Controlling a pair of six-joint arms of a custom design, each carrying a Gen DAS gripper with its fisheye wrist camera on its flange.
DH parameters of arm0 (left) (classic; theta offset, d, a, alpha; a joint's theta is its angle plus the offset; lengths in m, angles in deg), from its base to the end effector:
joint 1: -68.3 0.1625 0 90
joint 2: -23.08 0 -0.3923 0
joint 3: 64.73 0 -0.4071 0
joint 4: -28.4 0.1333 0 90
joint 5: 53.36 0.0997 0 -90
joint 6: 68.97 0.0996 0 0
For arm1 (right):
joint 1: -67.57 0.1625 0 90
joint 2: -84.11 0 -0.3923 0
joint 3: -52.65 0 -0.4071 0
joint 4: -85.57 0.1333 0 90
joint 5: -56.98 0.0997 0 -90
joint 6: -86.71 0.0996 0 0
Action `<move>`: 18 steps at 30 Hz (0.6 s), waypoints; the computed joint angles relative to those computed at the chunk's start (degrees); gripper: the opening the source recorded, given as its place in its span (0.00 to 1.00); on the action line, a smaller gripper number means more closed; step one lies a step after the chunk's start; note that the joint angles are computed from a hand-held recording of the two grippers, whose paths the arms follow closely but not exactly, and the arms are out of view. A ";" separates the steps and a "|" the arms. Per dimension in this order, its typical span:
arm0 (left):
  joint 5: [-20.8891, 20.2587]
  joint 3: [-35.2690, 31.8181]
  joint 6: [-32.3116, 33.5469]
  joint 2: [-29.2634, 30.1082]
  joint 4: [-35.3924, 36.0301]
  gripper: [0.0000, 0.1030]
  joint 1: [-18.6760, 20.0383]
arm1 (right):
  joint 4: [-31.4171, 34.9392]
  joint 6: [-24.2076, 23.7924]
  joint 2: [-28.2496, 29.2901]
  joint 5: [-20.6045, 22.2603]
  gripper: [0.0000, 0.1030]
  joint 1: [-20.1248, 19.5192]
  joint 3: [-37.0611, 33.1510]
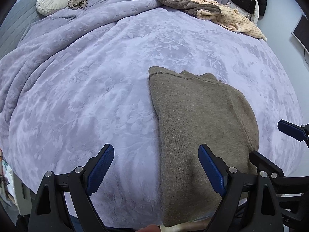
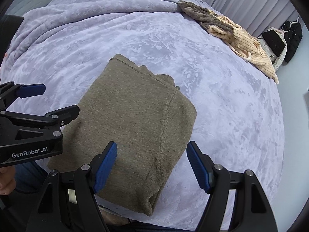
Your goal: Fold small clothes
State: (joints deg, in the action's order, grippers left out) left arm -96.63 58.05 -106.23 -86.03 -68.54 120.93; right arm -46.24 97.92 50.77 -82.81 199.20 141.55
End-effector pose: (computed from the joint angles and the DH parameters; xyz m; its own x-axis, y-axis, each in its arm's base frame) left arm -0.0538 -0.4096 0.3575 -0.7573 -0.0927 -0.6465 0.1813 0.9211 -0.3445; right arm 0.4676 -0.4400 -0.0438 -0.4805 -0.4126 0.7739 -0.5626 0.8219 0.0889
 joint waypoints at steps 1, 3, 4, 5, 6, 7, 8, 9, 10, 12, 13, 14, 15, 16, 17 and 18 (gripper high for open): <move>-0.06 0.04 0.20 -0.15 -0.13 0.87 0.11 | 0.12 0.08 0.10 -0.02 0.75 0.10 -0.07; -0.14 0.09 0.36 -0.34 -0.26 0.87 0.23 | 0.40 0.10 0.32 -0.06 0.75 0.29 -0.30; -0.23 0.10 0.45 -0.41 -0.33 0.87 0.28 | 0.48 0.05 0.42 -0.10 0.75 0.38 -0.40; -0.32 0.13 0.45 -0.51 -0.37 0.87 0.28 | 0.62 0.07 0.53 -0.16 0.75 0.48 -0.50; -0.47 0.19 0.47 -0.68 -0.47 0.87 0.28 | 0.76 0.08 0.61 -0.28 0.75 0.56 -0.60; -0.53 0.20 0.45 -0.77 -0.46 0.87 0.27 | 0.87 0.13 0.68 -0.42 0.75 0.65 -0.67; -0.49 0.22 0.32 -0.86 -0.38 0.87 0.22 | 0.86 0.10 0.70 -0.43 0.75 0.70 -0.69; -0.46 0.23 0.25 -0.93 -0.33 0.87 0.20 | 0.82 0.08 0.67 -0.37 0.75 0.75 -0.67; -0.49 0.27 0.19 -1.01 -0.32 0.87 0.15 | 0.75 0.04 0.60 -0.36 0.75 0.79 -0.63; -0.47 0.21 0.19 -0.99 -0.15 0.87 0.18 | 0.50 -0.15 0.52 -0.37 0.75 0.87 -0.56; -0.38 0.21 0.18 -1.01 -0.05 0.87 0.14 | 0.31 -0.30 0.47 -0.36 0.75 0.88 -0.48; -0.40 0.19 0.27 -1.00 -0.10 0.87 0.20 | 0.03 -0.48 0.40 -0.34 0.75 0.87 -0.37; -0.33 0.16 0.15 -1.00 0.11 0.87 0.18 | -0.22 -0.56 0.31 -0.26 0.75 0.85 -0.23; -0.23 0.18 -0.16 -1.06 0.47 0.87 0.01 | -0.13 -0.53 0.36 -0.25 0.75 0.84 -0.33; -0.17 0.14 -0.31 -1.03 0.72 0.87 -0.02 | -0.17 -0.59 0.35 -0.23 0.75 0.83 -0.32; -0.13 0.12 -0.57 -0.99 1.01 0.87 -0.12 | -0.46 -0.68 0.23 -0.12 0.75 0.83 -0.16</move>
State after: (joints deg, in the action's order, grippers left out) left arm -96.76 58.16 -106.80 -87.02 -67.52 120.81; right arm -46.70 97.24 51.00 -82.92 200.02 141.39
